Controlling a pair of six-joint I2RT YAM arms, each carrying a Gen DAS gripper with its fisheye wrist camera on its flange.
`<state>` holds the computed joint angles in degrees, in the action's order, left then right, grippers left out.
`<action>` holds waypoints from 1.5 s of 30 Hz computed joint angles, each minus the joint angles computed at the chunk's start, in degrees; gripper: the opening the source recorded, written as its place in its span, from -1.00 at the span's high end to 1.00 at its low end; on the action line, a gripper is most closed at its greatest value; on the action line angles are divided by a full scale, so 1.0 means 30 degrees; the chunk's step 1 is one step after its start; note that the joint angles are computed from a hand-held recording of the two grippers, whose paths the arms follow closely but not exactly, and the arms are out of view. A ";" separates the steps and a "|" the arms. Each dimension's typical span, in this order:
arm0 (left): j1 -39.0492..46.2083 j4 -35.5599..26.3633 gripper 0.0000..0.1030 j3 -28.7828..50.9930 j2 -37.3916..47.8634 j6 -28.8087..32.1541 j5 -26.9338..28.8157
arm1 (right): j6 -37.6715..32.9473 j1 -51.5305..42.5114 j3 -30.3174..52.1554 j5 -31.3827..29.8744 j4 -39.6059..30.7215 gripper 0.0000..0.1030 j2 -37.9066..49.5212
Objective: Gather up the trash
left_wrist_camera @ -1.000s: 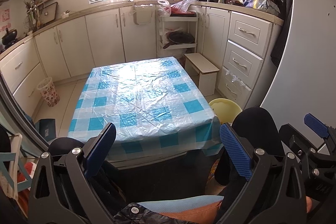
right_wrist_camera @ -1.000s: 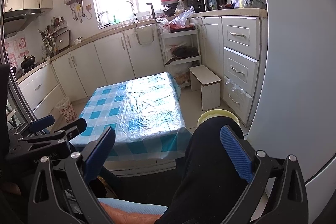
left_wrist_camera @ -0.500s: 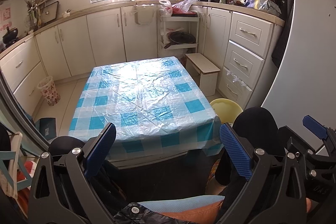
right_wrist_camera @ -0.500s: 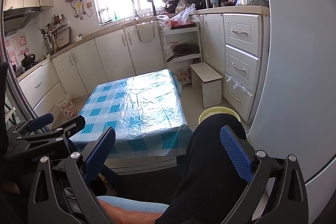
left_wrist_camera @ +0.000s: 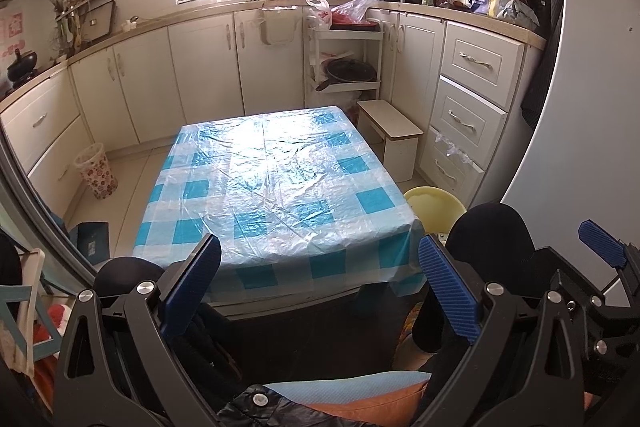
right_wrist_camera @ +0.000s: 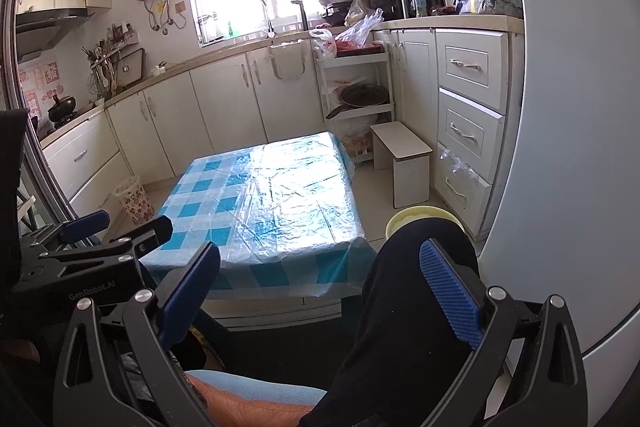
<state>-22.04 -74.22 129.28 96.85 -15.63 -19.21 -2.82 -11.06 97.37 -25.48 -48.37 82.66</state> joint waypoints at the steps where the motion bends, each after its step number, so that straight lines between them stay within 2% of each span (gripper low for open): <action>1: 0.0022 0.0012 -0.85 -0.0024 -0.0011 0.0019 0.0012 | -0.0027 -0.0066 -0.0079 -0.0219 0.0112 -0.87 -0.0072; 6: -0.0008 0.0019 -0.85 -0.0103 -0.0056 -0.0005 -0.0043 | -0.0146 -0.0078 -0.0323 -0.0750 0.0398 -0.87 -0.0231; 21: 0.0090 0.0132 -0.85 -0.0398 -0.0206 -0.0032 -0.0037 | -0.0230 0.0241 0.0237 0.0411 -0.0330 -0.87 0.0310; 45: 0.0315 0.0550 -0.85 -0.1200 -0.0525 -0.0072 0.0276 | -0.0346 0.0347 0.0111 0.0496 -0.0489 -0.87 0.0442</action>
